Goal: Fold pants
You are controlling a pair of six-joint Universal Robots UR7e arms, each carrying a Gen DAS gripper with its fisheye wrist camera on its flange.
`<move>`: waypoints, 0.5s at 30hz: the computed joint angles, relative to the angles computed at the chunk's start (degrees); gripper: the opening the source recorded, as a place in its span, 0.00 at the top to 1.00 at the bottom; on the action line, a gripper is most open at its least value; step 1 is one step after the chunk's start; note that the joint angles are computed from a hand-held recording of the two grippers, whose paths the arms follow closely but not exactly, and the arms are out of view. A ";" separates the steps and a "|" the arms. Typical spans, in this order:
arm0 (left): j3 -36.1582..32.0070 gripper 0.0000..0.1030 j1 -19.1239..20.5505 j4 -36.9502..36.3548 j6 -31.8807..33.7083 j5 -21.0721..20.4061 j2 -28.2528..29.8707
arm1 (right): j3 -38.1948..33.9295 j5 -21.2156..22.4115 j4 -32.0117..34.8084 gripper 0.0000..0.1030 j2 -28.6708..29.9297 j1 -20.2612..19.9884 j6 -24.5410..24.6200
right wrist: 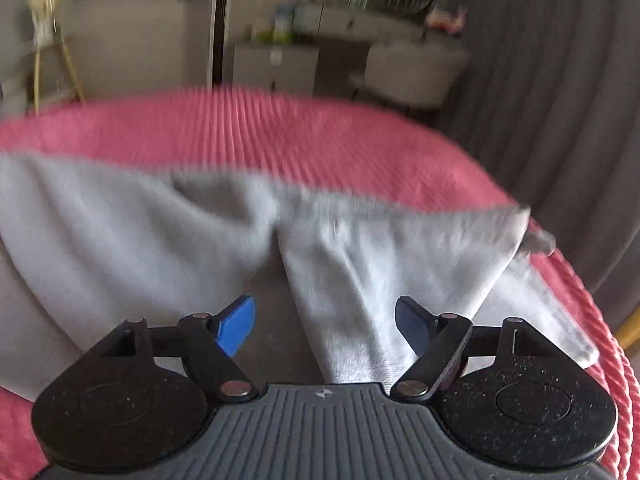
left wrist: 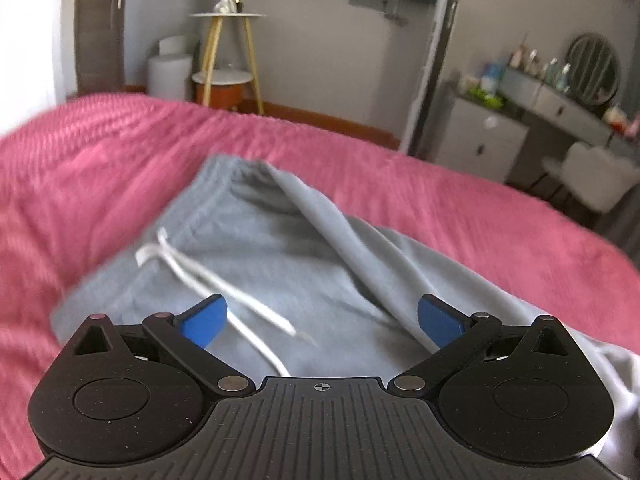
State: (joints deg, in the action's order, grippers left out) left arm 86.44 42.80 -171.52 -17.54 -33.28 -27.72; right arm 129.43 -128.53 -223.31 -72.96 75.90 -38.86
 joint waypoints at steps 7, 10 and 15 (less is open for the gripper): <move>-17.54 0.00 7.60 10.63 -2.72 -6.38 6.17 | 1.78 5.62 4.47 0.14 -2.25 -6.19 3.60; -26.49 0.22 9.61 17.86 -2.24 -6.73 10.61 | 2.44 7.14 3.41 0.17 -2.83 -7.04 5.06; -38.25 0.31 12.39 31.41 -7.06 -10.99 15.60 | 0.78 6.90 -0.90 0.48 -0.32 -7.02 2.69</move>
State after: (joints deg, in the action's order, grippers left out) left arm 48.19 55.19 -140.11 -24.60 -44.26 -12.12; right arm 130.21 -121.63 -224.21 -73.28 68.88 -36.17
